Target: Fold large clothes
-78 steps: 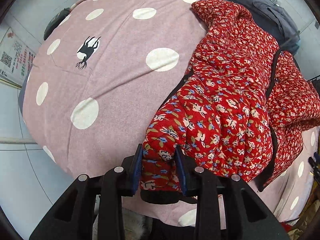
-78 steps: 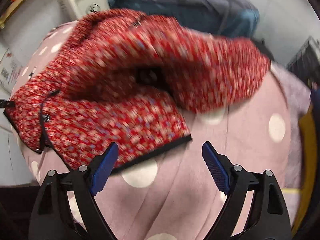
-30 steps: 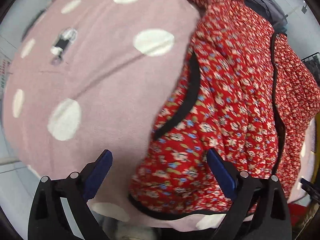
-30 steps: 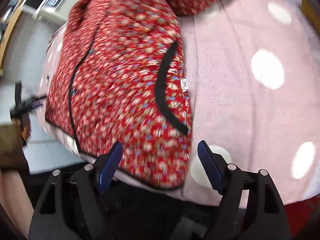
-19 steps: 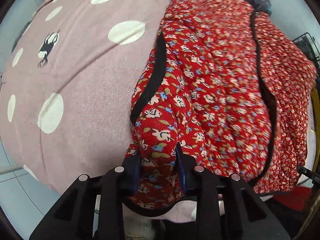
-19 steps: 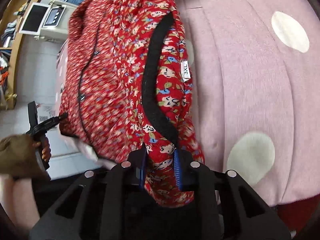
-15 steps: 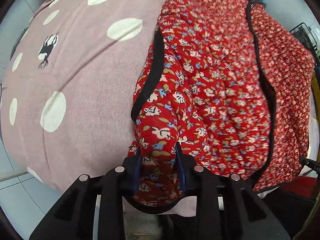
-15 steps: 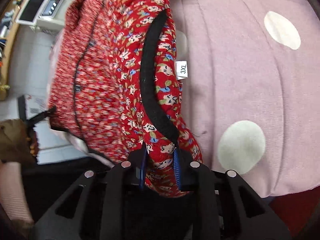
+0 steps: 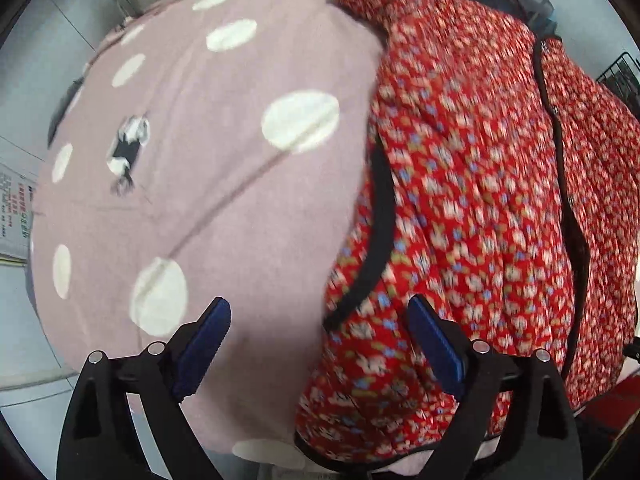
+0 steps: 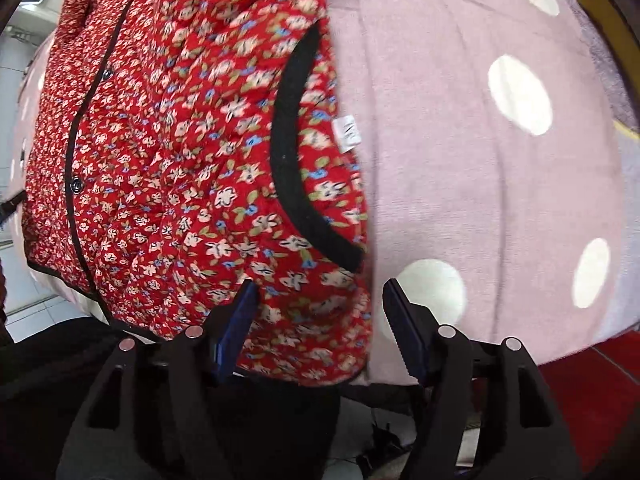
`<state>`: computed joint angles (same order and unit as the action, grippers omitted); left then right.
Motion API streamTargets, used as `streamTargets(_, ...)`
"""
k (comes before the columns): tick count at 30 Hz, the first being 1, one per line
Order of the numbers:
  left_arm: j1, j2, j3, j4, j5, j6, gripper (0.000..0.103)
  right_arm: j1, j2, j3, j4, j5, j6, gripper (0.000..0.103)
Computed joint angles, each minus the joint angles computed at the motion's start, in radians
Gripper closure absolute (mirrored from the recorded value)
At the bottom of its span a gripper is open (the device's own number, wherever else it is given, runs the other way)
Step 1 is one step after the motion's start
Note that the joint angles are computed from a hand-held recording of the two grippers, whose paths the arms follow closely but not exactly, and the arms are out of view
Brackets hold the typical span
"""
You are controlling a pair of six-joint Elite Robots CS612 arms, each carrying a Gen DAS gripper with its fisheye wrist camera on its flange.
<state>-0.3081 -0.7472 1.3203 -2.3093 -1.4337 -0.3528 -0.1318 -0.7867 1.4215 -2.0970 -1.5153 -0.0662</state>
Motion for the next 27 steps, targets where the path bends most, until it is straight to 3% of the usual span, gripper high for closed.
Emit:
streamTargets(3, -0.005, 0.034, -0.082, -0.002, 0.080, 0.031, 0.015, 0.005, 0.006, -0.050, 0.006, -0.048, -0.034, 0.038)
streamTargets(5, -0.006, 0.057, -0.136, 0.009, 0.115, 0.048, 0.015, 0.004, 0.023, -0.101, 0.005, -0.042, -0.045, 0.038)
streamTargets(8, -0.008, 0.091, -0.211, 0.022, 0.104, 0.058, 0.015, 0.003, 0.063, -0.188, 0.001, 0.024, -0.063, 0.038)
streamTargets(11, -0.025, 0.114, -0.260, 0.037, 0.088, 0.056, 0.015, 0.014, 0.133, -0.319, 0.033, 0.137, -0.064, 0.038)
streamTargets(12, -0.032, 0.117, -0.250, 0.003, 0.073, 0.075, 0.014, 0.019, 0.150, -0.348, 0.044, 0.174, -0.075, 0.038)
streamTargets(14, -0.046, 0.069, -0.173, -0.026, 0.093, 0.076, 0.012, 0.029, 0.174, -0.385, 0.073, 0.205, -0.127, 0.037)
streamTargets(15, -0.058, 0.069, -0.170, -0.025, 0.112, 0.088, 0.011, 0.038, 0.179, -0.393, 0.087, 0.199, -0.152, 0.026)
streamTargets(16, -0.066, 0.071, -0.172, -0.016, 0.127, 0.099, 0.009, 0.055, 0.191, -0.411, 0.103, 0.174, -0.196, 0.017)
streamTargets(17, -0.072, 0.075, -0.180, -0.003, 0.135, 0.109, 0.009, 0.055, 0.191, -0.411, 0.103, 0.175, -0.197, 0.017)
streamTargets(19, -0.077, 0.095, -0.213, 0.031, 0.118, 0.112, 0.009, 0.090, 0.197, -0.409, 0.082, 0.093, -0.303, 0.017)
streamTargets(23, -0.084, 0.124, -0.238, 0.048, 0.051, 0.083, 0.008, 0.151, 0.210, -0.371, -0.023, -0.126, -0.464, 0.014)
streamTargets(27, -0.081, 0.169, -0.270, 0.106, -0.075, 0.104, 0.006, 0.171, 0.234, -0.360, -0.036, -0.230, -0.508, 0.007)
